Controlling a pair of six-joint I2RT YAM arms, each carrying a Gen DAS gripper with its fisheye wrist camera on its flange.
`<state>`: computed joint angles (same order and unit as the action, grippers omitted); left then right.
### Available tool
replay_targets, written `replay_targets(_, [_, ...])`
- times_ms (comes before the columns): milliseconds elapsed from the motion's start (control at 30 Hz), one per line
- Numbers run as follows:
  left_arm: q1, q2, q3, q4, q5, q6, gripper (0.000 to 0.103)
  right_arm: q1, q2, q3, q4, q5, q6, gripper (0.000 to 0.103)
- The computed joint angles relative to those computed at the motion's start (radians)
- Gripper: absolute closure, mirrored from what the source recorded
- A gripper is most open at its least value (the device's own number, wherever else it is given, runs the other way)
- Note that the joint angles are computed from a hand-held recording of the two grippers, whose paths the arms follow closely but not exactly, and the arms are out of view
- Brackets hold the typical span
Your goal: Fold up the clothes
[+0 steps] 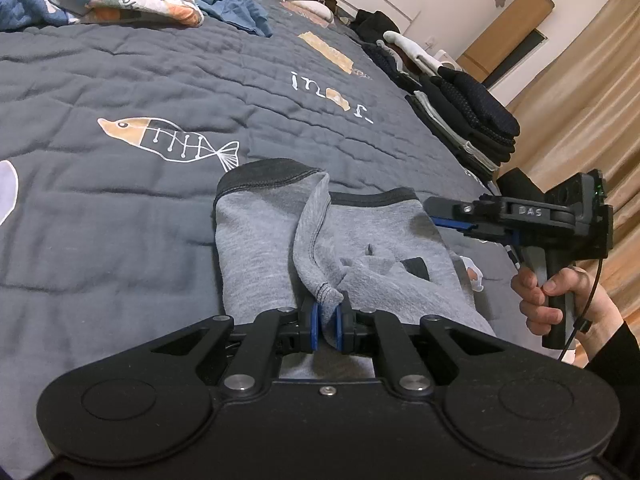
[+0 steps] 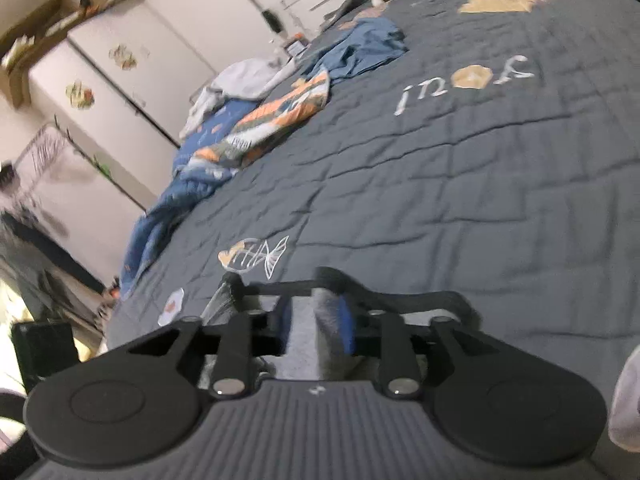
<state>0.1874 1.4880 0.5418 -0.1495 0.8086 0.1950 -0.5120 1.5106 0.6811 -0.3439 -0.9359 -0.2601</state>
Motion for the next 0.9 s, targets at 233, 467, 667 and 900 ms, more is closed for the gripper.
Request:
replay_targets(233, [-0.007, -0.002, -0.003, 0.009, -0.006, -0.01, 0.094, -0.011, 0.084, 0.011, -0.026, 0.01, -0.049, 0.055])
replay_targets(467, [-0.012, 0.002, -0.003, 0.017, -0.01, -0.018, 0.094, 0.021, 0.081, -0.047, 0.075, 0.06, 0.051, 0.075])
replay_targets(667, [-0.002, 0.0, -0.008, 0.029, 0.011, -0.027, 0.094, 0.002, -0.042, -0.063, 0.098, 0.029, 0.149, 0.1])
replay_targets(900, [-0.019, -0.009, -0.022, 0.06, 0.018, -0.046, 0.094, 0.094, -0.289, -0.135, 0.134, 0.227, 0.042, 0.1])
